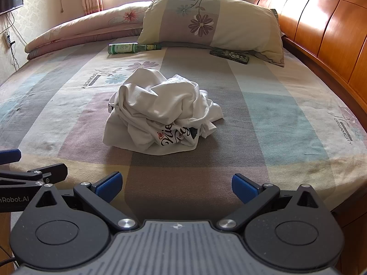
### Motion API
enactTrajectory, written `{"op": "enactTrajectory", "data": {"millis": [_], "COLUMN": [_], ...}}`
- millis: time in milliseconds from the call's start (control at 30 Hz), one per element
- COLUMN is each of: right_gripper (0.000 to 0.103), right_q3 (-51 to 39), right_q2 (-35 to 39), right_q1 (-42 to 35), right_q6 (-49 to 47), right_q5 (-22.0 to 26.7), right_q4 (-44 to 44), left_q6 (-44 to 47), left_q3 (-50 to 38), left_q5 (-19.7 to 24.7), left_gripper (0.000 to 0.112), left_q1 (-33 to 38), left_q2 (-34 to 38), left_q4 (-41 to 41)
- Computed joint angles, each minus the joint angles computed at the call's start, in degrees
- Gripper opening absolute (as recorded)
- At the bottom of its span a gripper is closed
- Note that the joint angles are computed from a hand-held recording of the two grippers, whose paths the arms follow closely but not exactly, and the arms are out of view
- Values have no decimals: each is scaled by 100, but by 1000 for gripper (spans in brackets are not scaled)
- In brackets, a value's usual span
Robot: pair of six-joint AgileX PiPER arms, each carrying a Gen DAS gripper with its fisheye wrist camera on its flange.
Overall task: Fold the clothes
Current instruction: 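Move both tools toward the crumpled white T-shirt on the bed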
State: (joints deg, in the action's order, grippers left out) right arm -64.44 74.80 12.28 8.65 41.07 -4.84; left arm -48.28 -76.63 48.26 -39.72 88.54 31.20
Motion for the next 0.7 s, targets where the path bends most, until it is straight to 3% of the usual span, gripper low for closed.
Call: {"op": "enactTrajectory", "data": {"millis": [300, 700], "right_gripper": [103, 103], "right_q3": [15, 19], "right_q2": [-6, -30], "right_q1": [-37, -120], "right_q6": [-11, -131], "right_q5": [-37, -37], "right_q4": [19, 168], "left_q6": [292, 131], "left_q3": [-104, -123], "left_q5": [2, 142], "left_gripper": [102, 102], "left_q1": [159, 42], "left_q2": [28, 54], "left_q4": [-355, -150]}}
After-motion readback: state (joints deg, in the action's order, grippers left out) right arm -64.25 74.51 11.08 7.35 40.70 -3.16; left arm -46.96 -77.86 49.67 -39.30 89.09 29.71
